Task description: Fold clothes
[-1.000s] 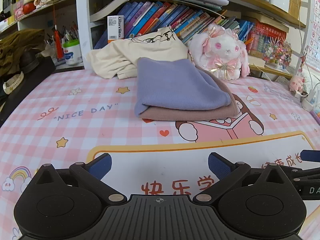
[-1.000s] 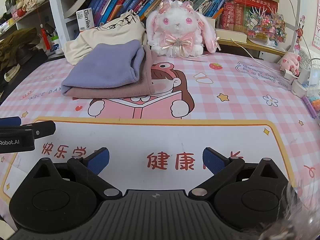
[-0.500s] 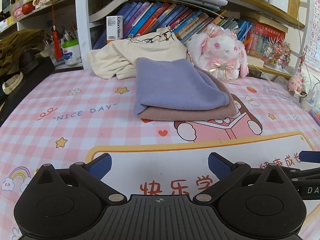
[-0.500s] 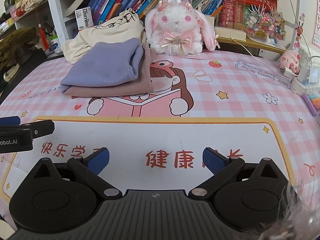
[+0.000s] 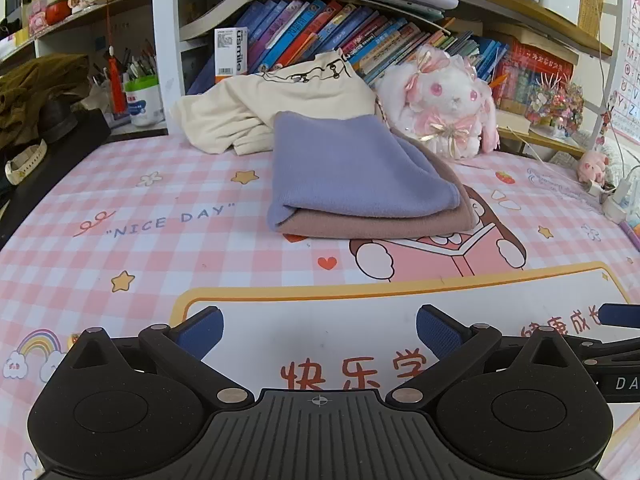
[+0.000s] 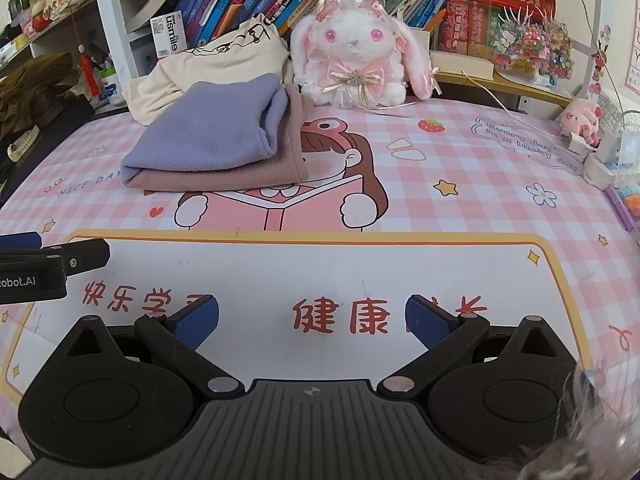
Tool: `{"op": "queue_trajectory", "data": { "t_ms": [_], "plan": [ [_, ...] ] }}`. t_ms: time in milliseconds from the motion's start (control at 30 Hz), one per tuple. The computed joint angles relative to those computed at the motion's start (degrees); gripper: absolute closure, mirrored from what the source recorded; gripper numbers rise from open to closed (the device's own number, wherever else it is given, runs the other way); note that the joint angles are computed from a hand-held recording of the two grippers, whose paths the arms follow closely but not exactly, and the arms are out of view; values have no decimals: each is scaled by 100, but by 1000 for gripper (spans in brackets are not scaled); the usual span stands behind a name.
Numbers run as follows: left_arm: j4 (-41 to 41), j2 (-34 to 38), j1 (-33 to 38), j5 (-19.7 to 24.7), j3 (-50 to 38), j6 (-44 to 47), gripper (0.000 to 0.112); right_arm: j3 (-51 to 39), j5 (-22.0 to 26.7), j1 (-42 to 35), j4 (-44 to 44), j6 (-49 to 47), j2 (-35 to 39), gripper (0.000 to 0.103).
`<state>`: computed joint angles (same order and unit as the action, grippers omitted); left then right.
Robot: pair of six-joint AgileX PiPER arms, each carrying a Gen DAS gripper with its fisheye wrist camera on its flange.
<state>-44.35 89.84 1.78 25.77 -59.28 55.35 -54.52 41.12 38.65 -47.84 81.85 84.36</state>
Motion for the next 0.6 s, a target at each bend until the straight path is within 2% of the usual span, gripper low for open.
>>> {"op": "queue_trajectory", "data": {
  "t_ms": [600],
  "plan": [
    [46, 55, -10, 56, -58, -55, 9, -22, -29, -36, 77, -106, 22, 2]
  ]
}}
